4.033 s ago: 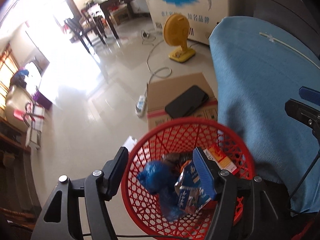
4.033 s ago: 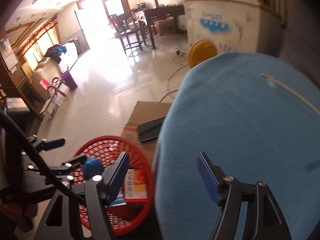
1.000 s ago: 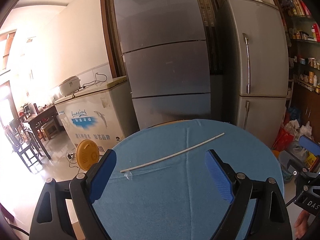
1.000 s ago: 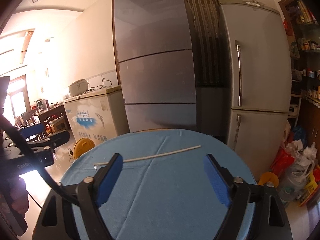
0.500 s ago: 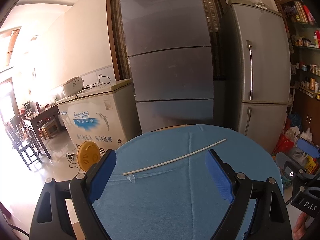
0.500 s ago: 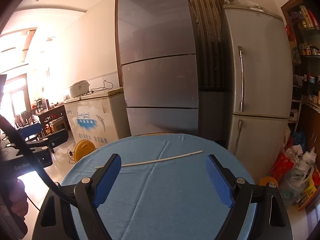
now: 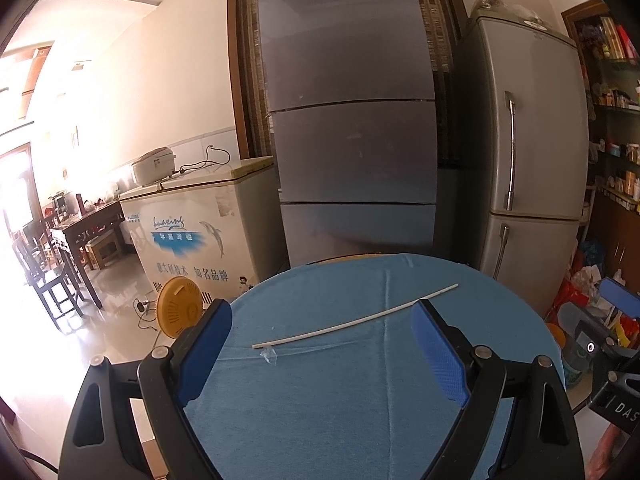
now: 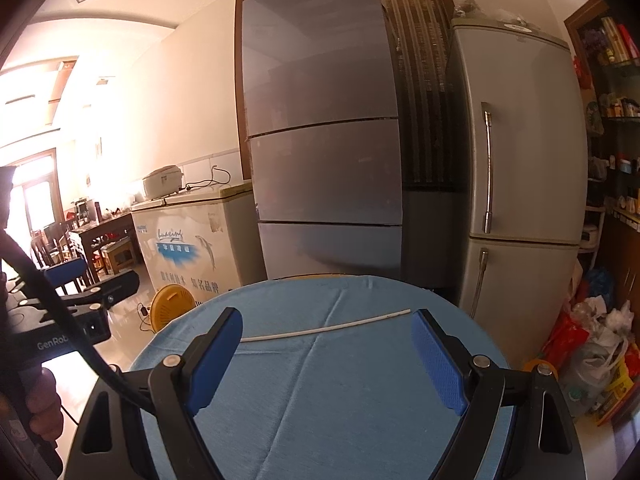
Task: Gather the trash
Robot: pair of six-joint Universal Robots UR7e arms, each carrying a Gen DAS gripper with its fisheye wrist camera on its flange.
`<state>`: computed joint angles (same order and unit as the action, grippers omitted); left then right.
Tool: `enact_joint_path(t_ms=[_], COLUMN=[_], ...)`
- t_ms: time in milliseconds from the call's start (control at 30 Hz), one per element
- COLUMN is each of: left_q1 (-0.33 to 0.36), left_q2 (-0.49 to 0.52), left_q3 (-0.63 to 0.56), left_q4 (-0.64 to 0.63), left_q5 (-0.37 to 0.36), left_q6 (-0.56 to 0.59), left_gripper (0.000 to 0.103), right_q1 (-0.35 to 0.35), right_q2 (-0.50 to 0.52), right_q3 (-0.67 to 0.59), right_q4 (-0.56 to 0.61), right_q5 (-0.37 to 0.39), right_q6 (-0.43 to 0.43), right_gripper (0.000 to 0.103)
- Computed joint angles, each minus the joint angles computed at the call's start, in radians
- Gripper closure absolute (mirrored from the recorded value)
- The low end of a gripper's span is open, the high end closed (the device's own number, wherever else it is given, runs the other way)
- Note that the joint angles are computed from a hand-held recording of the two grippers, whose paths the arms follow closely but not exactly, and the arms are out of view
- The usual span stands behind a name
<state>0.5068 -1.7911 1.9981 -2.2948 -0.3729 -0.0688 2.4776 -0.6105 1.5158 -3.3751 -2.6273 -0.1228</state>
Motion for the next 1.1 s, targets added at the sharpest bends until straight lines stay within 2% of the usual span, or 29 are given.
enact_joint_path(t_ms=[367, 700, 1100], left_q1=[0.011, 0.002, -0.064], left_q2=[-0.01, -0.03, -0.087], left_q3=[-0.005, -0.002, 0.02], left_q4=[-0.014, -0.027, 0.045], left_q5=[-0.005, -0.001, 0.037], left_q6=[0.002, 0.009, -0.047], left_gripper=[0.011, 0.011, 0.011], right_q1=[0.014, 0.03, 0.061], right_q2=[0.027, 0.051, 0.061], right_q3=[-0.045, -0.081, -0.096], right_q4=[0.026, -0.004, -0.05], right_q5=[-0.02, -0.034, -0.051], right_q6=[-0.024, -0.065, -0.126], right_gripper=[0.015, 0.015, 0.015])
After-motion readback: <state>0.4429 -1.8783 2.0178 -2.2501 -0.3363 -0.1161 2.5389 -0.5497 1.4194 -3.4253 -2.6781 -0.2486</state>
